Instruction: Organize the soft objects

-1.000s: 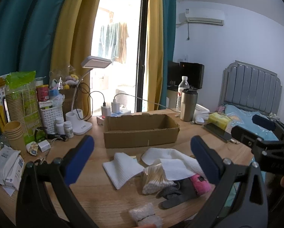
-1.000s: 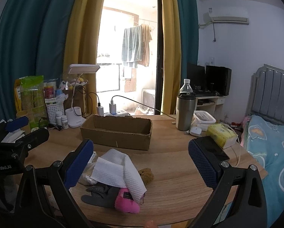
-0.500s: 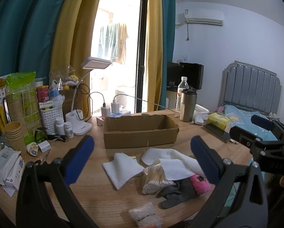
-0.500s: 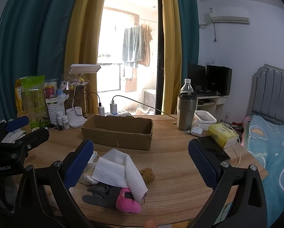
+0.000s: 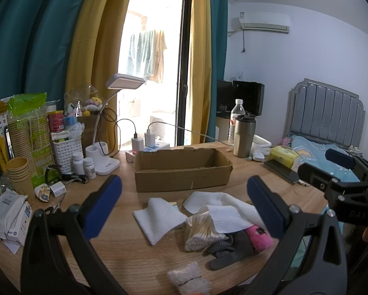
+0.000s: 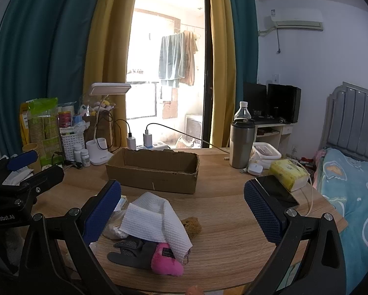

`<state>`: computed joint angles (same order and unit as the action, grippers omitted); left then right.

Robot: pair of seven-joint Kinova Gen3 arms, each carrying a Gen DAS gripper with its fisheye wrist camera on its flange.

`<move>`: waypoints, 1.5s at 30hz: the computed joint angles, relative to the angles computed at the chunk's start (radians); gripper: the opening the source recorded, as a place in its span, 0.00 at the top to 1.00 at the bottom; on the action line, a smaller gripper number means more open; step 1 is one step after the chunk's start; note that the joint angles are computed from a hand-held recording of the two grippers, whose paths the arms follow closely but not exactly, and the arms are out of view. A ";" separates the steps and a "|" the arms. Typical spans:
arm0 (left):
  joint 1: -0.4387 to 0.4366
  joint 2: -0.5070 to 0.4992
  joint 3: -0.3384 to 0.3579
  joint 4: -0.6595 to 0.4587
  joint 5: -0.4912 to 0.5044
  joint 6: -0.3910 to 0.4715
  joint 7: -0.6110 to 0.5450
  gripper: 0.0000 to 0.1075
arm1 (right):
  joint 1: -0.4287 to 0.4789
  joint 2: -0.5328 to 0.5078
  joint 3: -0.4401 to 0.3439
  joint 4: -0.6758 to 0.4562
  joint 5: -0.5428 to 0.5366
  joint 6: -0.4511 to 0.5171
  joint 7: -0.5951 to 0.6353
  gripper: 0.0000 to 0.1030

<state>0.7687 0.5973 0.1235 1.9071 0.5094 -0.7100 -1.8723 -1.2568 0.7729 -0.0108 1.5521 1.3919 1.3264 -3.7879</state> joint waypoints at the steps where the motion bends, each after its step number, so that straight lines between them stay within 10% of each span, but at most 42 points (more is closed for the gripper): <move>1: 0.000 0.000 0.000 0.000 0.000 0.000 0.000 0.05 | 0.000 0.001 0.000 -0.001 0.001 0.000 0.000 0.01; 45: -0.020 0.032 -0.018 -0.039 -0.002 0.123 0.008 0.05 | 0.040 0.015 -0.003 -0.008 -0.036 -0.096 0.007 0.01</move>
<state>0.7486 0.6295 0.1054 1.8685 0.5072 -0.5870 -1.8646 -1.2166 0.7883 -0.0139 1.5436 1.3564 1.2299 -3.7808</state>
